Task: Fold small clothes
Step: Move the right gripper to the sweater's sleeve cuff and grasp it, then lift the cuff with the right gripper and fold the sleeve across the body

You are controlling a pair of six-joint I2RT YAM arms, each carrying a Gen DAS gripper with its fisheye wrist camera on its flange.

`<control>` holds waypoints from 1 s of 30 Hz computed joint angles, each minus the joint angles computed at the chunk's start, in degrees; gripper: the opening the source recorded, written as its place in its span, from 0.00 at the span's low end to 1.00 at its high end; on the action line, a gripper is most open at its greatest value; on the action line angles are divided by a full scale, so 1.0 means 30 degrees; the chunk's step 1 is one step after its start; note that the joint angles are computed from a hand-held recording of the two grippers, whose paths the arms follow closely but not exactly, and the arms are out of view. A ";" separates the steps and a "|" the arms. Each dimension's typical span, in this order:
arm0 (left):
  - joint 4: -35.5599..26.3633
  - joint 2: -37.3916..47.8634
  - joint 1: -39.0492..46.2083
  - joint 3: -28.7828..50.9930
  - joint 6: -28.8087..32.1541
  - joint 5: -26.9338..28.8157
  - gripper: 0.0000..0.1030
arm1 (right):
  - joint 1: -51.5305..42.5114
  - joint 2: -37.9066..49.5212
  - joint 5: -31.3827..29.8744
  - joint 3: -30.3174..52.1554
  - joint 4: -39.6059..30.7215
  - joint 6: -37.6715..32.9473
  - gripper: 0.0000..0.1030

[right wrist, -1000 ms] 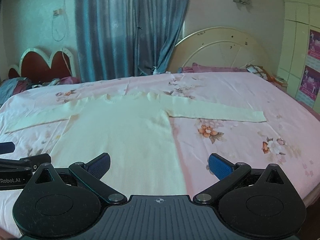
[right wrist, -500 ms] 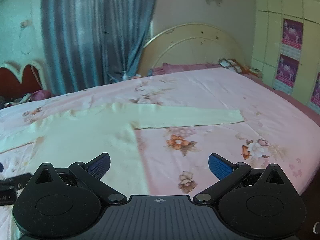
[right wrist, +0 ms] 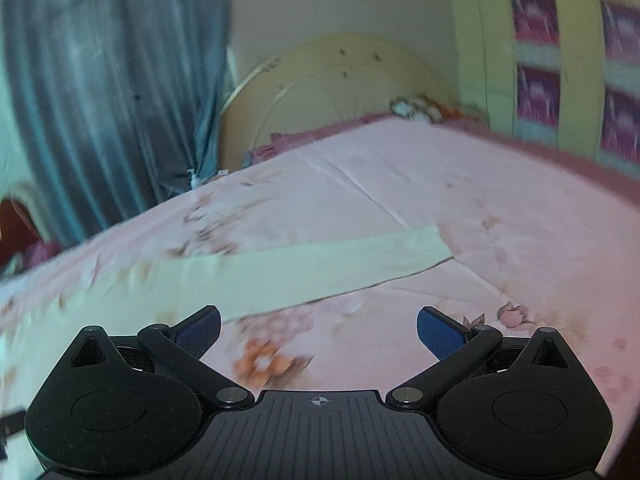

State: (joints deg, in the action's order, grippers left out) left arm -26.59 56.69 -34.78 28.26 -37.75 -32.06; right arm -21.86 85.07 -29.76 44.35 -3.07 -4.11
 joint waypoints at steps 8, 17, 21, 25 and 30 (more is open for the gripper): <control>0.2090 0.6087 0.1288 0.2454 -0.0667 0.1009 1.00 | -0.0857 0.9116 0.0080 0.6765 0.1636 0.1760 0.99; 0.2957 1.0048 0.2317 0.5072 -0.0577 0.1640 1.00 | -0.1231 1.4506 -0.0248 1.2553 -0.0312 0.3296 0.56; 0.3140 1.1188 0.2566 0.5941 -0.0375 0.1957 1.00 | -0.1404 1.4728 -0.0573 1.2832 -0.0411 0.3432 0.55; 0.3264 1.1808 0.2846 0.6351 -0.0247 0.2223 1.00 | -0.1592 1.4998 -0.0739 1.2867 0.0071 0.3785 0.41; 0.3379 1.1201 0.3608 0.5822 -0.0078 0.2471 1.00 | -0.1770 1.5099 -0.0013 1.3214 0.0965 0.2989 0.02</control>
State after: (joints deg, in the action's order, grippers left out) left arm -16.45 90.29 -23.96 45.72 -37.98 -24.64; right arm -27.17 130.37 -29.80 84.00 -0.17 4.85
